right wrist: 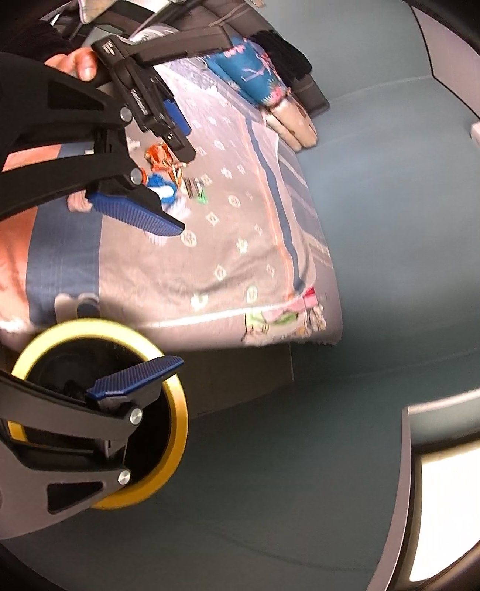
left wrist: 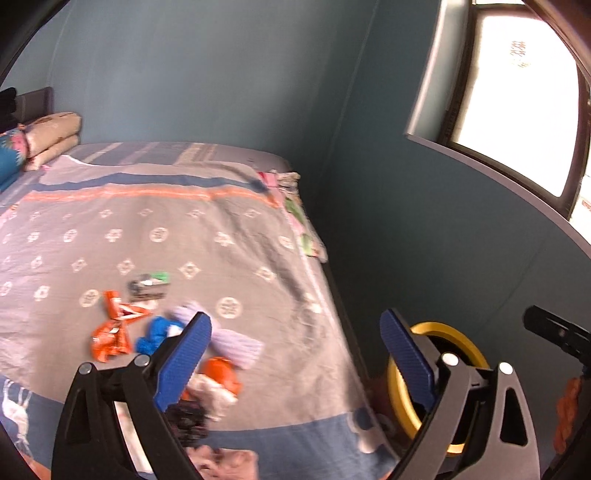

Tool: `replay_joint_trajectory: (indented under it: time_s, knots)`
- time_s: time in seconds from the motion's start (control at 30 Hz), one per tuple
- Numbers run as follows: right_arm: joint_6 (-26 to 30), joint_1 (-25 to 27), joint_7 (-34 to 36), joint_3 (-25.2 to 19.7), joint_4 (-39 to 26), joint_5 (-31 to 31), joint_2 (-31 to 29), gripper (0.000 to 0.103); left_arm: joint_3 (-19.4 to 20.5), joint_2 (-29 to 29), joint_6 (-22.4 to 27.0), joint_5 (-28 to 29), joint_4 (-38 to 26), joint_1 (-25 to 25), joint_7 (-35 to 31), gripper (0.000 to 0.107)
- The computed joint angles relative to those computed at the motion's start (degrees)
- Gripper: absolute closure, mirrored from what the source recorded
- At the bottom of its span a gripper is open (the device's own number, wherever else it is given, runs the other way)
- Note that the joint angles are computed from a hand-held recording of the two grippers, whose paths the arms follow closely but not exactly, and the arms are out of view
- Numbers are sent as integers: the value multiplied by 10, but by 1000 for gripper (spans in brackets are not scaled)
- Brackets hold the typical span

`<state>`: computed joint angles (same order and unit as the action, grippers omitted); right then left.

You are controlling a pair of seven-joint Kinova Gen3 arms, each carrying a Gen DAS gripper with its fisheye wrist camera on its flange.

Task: Collect trash
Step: 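Move both open tools back down to the trash pile on the bed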

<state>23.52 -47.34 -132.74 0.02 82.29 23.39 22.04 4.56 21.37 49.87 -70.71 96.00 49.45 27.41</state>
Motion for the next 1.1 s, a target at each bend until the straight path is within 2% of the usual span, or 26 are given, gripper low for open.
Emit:
replay_joint_trajectory:
  time_s: [0.23, 0.57, 0.77, 1.1]
  knots:
    - [21, -25, 28, -19, -48, -7, 29, 37, 5, -44, 21, 10, 68, -29, 40, 17]
    - [60, -35, 99, -46, -127, -59, 83, 37, 28, -73, 41, 25, 137, -88, 65, 17]
    - [88, -42, 139, -53, -179, -88, 120, 37, 25, -75, 24, 33, 166, -120, 72, 17]
    - [102, -50, 186, -61, -211, -130, 157, 37, 8, -56, -17, 33, 198, -159, 85, 17]
